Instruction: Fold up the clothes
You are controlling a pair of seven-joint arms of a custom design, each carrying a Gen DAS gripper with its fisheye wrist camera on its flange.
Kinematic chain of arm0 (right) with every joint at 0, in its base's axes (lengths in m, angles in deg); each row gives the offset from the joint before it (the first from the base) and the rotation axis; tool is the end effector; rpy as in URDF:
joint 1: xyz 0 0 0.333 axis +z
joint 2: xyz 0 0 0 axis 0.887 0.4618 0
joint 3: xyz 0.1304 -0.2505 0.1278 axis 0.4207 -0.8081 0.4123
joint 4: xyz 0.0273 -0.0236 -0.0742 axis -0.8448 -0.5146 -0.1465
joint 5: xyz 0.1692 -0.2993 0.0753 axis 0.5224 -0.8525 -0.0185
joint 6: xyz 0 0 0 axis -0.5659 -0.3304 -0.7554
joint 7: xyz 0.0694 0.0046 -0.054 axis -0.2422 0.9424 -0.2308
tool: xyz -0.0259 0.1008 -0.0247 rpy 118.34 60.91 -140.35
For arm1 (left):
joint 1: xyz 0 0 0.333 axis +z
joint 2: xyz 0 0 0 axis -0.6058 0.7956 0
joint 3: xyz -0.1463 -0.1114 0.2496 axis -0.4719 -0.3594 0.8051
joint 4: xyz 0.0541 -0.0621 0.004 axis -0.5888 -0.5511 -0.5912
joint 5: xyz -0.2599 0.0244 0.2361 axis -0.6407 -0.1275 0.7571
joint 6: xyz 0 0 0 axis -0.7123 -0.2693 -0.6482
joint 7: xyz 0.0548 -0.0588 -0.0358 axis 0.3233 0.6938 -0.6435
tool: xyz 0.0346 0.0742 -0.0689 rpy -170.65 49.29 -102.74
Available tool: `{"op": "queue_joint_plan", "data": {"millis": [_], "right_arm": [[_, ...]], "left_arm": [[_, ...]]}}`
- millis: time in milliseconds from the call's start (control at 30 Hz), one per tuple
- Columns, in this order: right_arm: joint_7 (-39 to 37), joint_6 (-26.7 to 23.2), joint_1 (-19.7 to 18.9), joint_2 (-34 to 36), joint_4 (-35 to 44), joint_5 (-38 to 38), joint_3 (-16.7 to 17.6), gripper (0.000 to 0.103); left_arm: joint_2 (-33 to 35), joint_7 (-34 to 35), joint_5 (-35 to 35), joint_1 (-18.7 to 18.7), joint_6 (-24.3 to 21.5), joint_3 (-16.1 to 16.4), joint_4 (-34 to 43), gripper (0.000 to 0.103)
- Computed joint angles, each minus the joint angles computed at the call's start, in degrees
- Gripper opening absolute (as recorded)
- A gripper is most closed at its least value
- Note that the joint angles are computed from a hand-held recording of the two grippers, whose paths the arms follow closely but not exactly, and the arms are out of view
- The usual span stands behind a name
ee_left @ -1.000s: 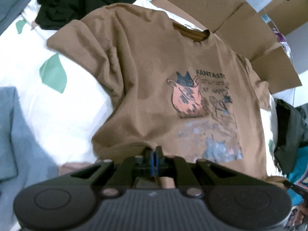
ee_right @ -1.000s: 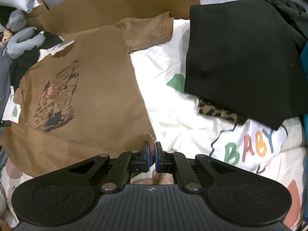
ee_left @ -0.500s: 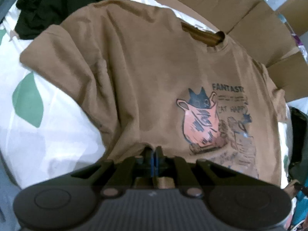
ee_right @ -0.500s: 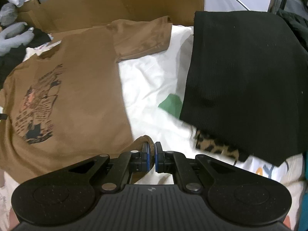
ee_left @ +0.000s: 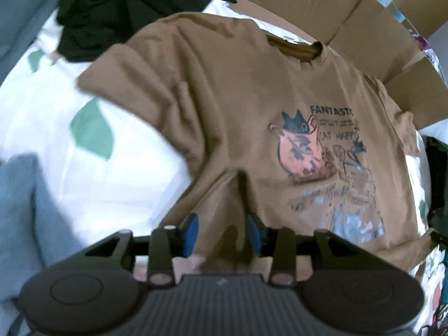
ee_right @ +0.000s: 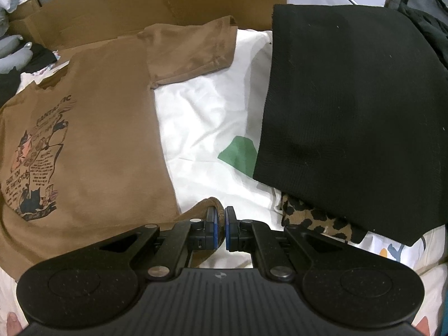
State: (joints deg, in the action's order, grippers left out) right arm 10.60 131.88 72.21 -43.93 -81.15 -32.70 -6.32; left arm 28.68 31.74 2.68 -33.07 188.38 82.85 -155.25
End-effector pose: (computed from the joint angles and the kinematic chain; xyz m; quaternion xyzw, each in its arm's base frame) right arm 0.6219 0.1316 0.3830 -0.7363 0.6377 -0.1013 0.2024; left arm 0.4703 0.0200 0.4171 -0.8152 0.5492 -0.1775 0.0481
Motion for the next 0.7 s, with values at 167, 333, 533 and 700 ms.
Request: {"op": "queue_joint_plan", "data": {"millis": [167, 333, 533, 700], "right_arm": [[3.2, -0.3, 0.8, 0.6, 0.2, -1.4, -1.1, 0.003], [3.9, -1.6, 0.7, 1.1, 1.3, -2.4, -1.1, 0.003], [4.3, -2.4, 0.8, 1.4, 2.0, -3.2, -1.1, 0.003], [4.3, -2.9, 0.9, 1.4, 2.1, -3.8, -1.2, 0.003]], "left_arm": [[-4.6, 1.8, -0.9, -1.1, -1.8, 0.0, -5.7, 0.039], [-7.2, 2.9, -3.4, -3.0, -0.7, 0.0, -10.4, 0.034], [-8.8, -2.1, 0.1, -3.8, 1.9, -2.1, -14.0, 0.021], [-7.8, -2.8, 2.0, -5.2, 4.0, -2.6, -14.7, 0.021]]}}
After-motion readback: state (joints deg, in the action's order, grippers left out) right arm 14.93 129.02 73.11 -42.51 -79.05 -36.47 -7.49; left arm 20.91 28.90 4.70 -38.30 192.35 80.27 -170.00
